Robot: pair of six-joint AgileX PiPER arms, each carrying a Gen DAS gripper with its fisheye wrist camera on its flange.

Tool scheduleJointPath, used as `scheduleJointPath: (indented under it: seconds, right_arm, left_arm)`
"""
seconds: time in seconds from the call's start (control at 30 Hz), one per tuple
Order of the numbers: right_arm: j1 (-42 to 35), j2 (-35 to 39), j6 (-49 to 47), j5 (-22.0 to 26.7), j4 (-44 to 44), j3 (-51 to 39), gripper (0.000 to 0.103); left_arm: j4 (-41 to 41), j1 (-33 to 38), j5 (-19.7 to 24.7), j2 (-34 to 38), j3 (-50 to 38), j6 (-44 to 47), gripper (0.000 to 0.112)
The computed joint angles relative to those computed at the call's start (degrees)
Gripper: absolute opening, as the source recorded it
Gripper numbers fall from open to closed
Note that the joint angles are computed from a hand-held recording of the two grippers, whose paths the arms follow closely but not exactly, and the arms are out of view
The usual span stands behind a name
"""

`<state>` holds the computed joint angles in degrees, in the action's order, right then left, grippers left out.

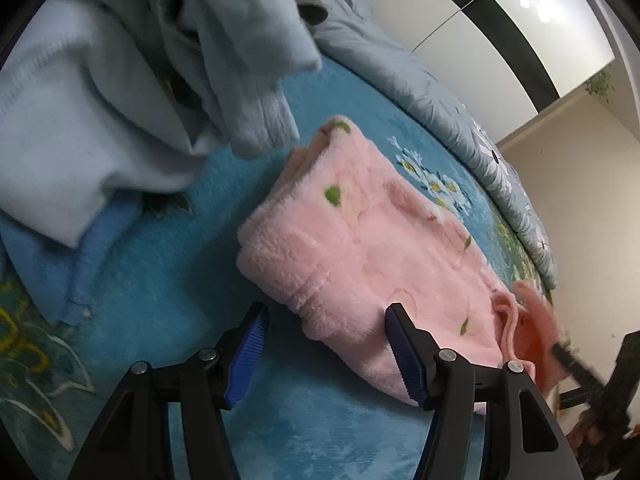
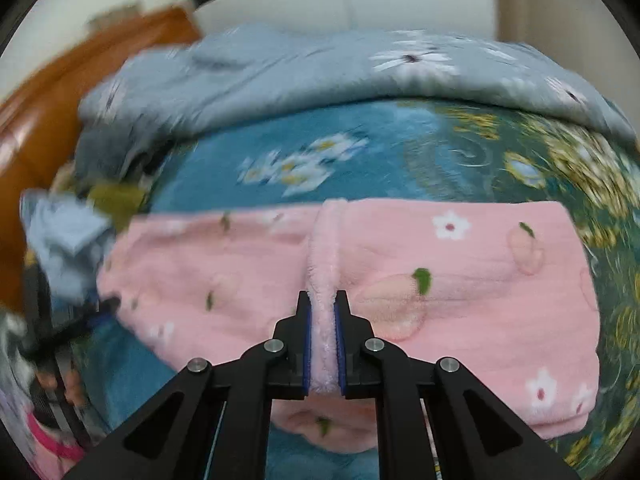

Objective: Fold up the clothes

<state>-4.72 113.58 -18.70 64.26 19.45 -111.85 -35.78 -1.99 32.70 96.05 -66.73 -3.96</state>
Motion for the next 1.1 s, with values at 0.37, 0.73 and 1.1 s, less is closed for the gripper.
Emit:
scheduleJointPath:
  seconds: [0.37,0.73,1.1]
  right_arm:
    - [0.2,-6.6,-6.5,-8.0,4.4,13.6,0.037]
    - [-13.2,-16.2,-18.3,-12.6,15.5,26.9,0.040]
    - [-32.2,-13.6,-28.3,-6.8,27.9,27.5,0.040]
  left_arm:
    - [-0.8,-2.5,-4.3,4.0,-2.6,-6.0,0.064]
    - [27.9,-9.5,-9.9,3.4,-6.2,-36.3,0.014]
    - [52.0,-33.1,9.3,18.2,-55.2,-37.8,0.013]
